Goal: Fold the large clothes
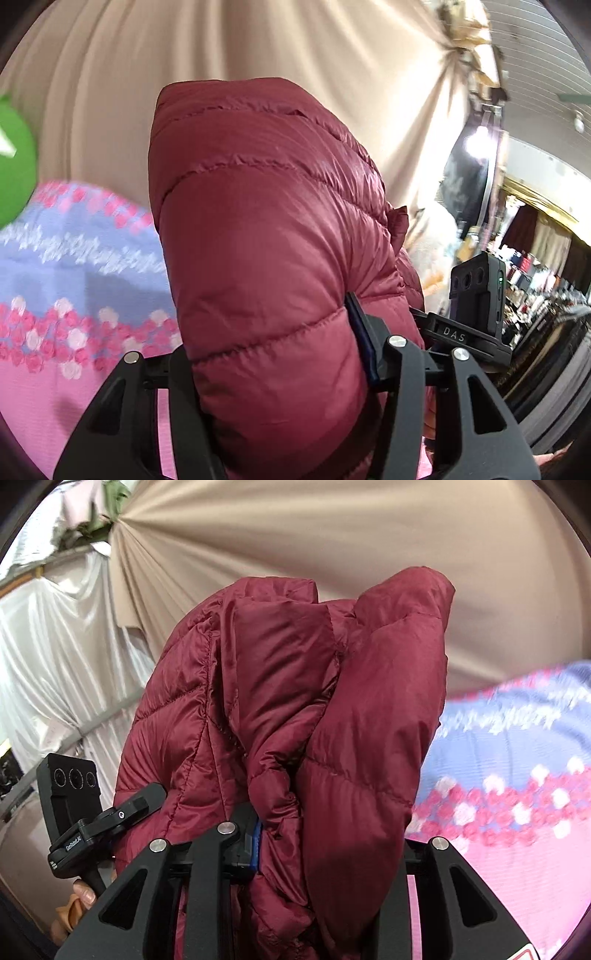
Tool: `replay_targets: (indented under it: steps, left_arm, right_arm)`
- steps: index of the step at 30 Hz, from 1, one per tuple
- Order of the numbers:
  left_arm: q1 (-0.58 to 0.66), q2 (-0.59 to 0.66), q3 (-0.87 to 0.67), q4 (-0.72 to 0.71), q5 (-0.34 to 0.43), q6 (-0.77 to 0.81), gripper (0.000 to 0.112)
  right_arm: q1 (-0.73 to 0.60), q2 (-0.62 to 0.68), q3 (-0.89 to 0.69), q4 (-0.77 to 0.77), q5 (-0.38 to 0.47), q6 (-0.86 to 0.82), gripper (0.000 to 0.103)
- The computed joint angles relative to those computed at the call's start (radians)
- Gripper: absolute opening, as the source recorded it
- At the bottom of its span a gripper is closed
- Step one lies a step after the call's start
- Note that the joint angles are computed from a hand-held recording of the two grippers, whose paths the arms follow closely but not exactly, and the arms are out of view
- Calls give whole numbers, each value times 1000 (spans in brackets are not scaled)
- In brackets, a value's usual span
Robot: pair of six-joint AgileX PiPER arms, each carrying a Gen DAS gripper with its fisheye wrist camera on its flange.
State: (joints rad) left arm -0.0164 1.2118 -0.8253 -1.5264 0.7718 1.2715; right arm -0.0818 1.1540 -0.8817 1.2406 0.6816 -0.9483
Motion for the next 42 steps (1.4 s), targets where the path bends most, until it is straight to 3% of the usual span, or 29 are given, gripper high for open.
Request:
replay_targets:
  steps: [7, 13, 15, 19, 26, 29, 30, 33, 36, 37, 39, 40, 42]
  left_arm:
    - [24, 348, -29, -77, -9, 147, 51]
    - [2, 599, -77, -166, -39, 264, 53]
    - [25, 632, -81, -184, 5, 287, 58]
    - [50, 637, -69, -166, 22, 262, 62]
    - [73, 322, 160, -120, -118, 281, 67]
    - [74, 182, 265, -151, -142, 331, 85]
    - [76, 173, 271, -149, -131, 327, 96]
    - [70, 217, 252, -188, -116, 315, 97]
    - [70, 347, 174, -185, -87, 236, 97]
    - [78, 402, 143, -172, -46, 208, 97]
    - [80, 536, 64, -147, 20, 146, 94]
    - [71, 578, 35, -140, 26, 128, 92]
    - [48, 626, -7, -146, 43, 117, 85]
  right_arm:
    - [93, 320, 16, 118, -159, -114, 30]
    - [90, 508, 21, 195, -226, -205, 34]
    - [53, 546, 22, 259, -184, -275, 40]
    - [-13, 530, 41, 220, -141, -250, 47]
    - [-135, 196, 273, 153, -201, -321, 59]
    - [-180, 132, 317, 122, -118, -332, 64]
    - [-178, 148, 316, 137, -85, -346, 67]
    - [-132, 241, 269, 190, -132, -380, 72]
    - [-53, 435, 113, 163, -101, -234, 75]
    - [-48, 493, 77, 171, -66, -216, 74]
    - [-56, 591, 11, 165, 26, -190, 52]
    - [-57, 612, -4, 167, 52, -189, 46]
    - [-46, 587, -5, 154, 49, -182, 25]
